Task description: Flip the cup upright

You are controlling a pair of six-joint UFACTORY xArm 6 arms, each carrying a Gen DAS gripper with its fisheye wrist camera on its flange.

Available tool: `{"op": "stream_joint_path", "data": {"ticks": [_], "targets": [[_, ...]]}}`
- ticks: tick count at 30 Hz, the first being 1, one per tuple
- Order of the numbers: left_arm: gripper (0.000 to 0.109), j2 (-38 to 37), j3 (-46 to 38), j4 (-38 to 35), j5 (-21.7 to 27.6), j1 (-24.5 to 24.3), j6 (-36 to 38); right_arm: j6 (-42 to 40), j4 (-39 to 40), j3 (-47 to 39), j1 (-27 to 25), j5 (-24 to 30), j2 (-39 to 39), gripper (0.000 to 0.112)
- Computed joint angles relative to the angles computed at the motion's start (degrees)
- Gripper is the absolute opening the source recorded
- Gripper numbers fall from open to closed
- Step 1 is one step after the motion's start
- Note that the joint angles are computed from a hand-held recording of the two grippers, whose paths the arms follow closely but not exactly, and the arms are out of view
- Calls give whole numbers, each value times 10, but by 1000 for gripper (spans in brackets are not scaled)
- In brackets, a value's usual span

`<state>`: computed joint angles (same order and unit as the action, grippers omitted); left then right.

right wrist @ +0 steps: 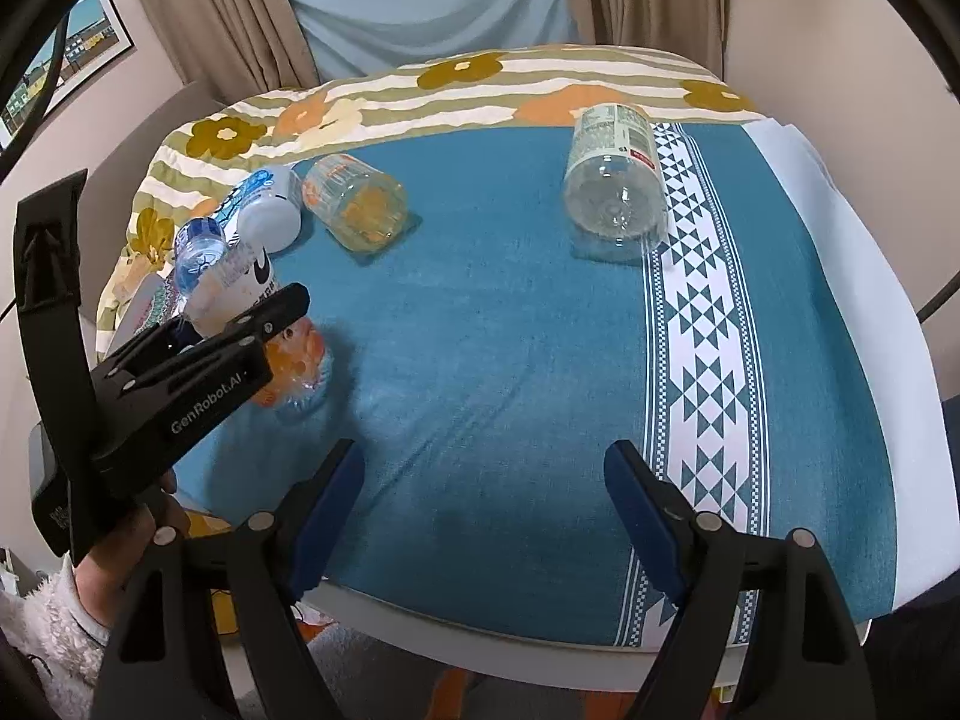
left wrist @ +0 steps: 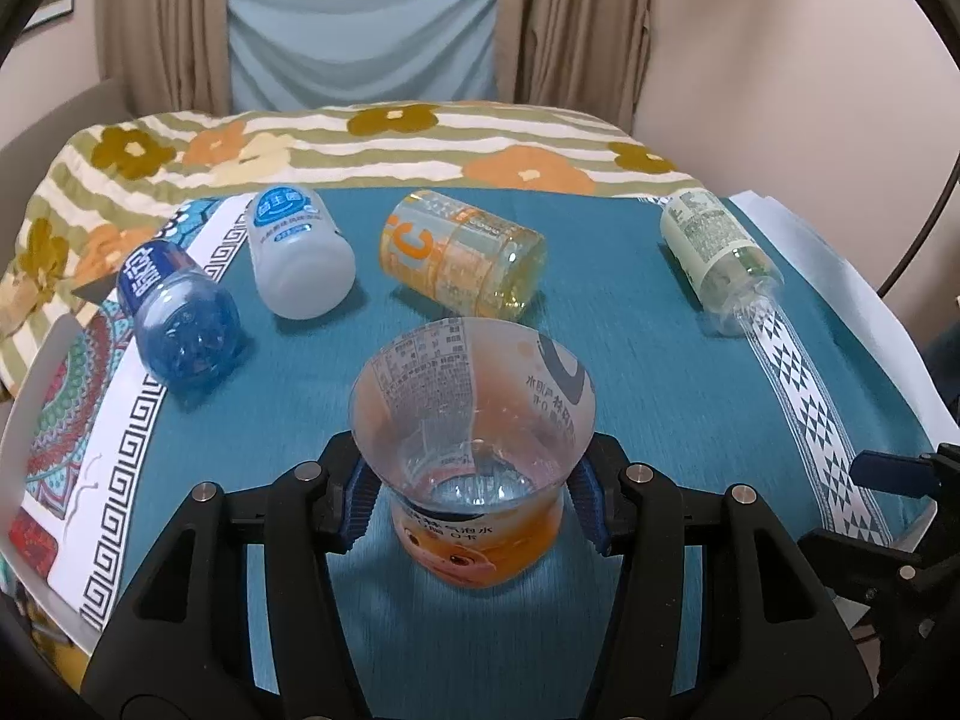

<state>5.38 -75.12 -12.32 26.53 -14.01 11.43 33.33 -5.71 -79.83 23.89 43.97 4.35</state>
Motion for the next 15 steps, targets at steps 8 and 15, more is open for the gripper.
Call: {"op": "stream_joint_path", "data": {"ticks": [8,15], "targets": [[84,3,-4,30,26,-2,-15,12,-11,0,1,1,-3,79],[103,-11,2,9,17,3,-7,24,-14,7,1,3,-12,79]]}}
